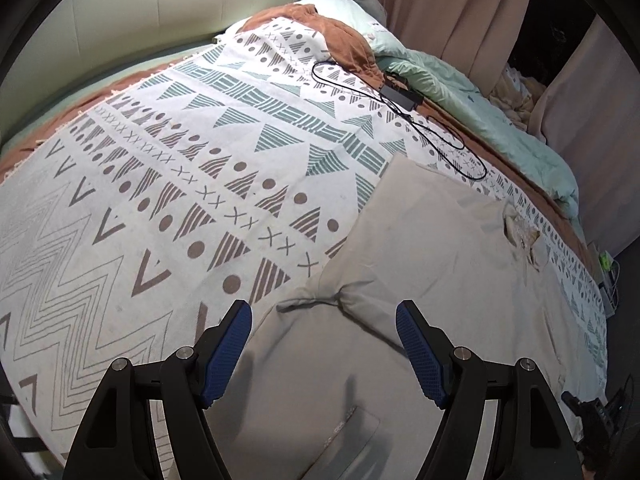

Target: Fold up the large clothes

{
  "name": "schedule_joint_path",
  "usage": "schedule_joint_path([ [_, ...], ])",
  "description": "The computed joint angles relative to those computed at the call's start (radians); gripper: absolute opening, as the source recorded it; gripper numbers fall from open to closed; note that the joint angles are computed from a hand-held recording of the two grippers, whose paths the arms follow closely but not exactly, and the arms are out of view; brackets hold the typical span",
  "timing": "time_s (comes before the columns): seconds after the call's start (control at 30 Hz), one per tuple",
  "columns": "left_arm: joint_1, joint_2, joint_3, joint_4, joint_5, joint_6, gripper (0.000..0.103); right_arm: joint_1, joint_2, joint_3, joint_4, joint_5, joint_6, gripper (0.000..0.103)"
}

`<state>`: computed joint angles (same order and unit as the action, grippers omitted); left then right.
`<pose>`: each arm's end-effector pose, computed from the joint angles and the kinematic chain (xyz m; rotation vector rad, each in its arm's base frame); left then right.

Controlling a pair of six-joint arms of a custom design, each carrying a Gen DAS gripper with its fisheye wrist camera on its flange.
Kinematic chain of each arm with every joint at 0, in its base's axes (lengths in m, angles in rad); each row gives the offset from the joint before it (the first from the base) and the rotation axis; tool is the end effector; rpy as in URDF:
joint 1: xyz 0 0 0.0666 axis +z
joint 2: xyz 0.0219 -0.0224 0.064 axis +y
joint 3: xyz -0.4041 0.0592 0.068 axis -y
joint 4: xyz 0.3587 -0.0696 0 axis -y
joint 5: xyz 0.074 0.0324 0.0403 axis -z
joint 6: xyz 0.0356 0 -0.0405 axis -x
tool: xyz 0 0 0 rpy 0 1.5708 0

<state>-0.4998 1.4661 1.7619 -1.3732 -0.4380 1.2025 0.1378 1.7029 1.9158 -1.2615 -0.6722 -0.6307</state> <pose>0.3937 -0.1982 0.5505 -0.9893 2.2929 -0.1064 0.5356 0.0963 0.5096 0.4121 2.6660 1.1390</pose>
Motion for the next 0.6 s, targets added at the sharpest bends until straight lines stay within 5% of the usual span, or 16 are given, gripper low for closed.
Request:
schedule_joint_path([
  [0.17,0.026,0.0,-0.059,0.094,0.039,-0.011,0.063,0.005,0.015,0.003,0.025,0.007,0.004,0.062],
  [0.23,0.047,0.008,-0.083,0.121,0.118,-0.003,0.048,0.003,0.027,0.011,0.024,0.013,0.018,0.042],
  [0.3,0.065,-0.001,-0.12,0.188,0.197,-0.001,0.045,0.0,0.038,0.023,0.013,0.018,0.037,0.028],
  [0.43,0.062,0.017,-0.125,0.176,0.182,-0.018,0.045,-0.004,0.045,0.024,0.017,0.016,0.052,0.023],
  [0.6,0.082,0.001,-0.19,0.245,0.222,0.004,0.045,-0.008,0.048,0.026,0.044,0.027,0.053,0.022],
])
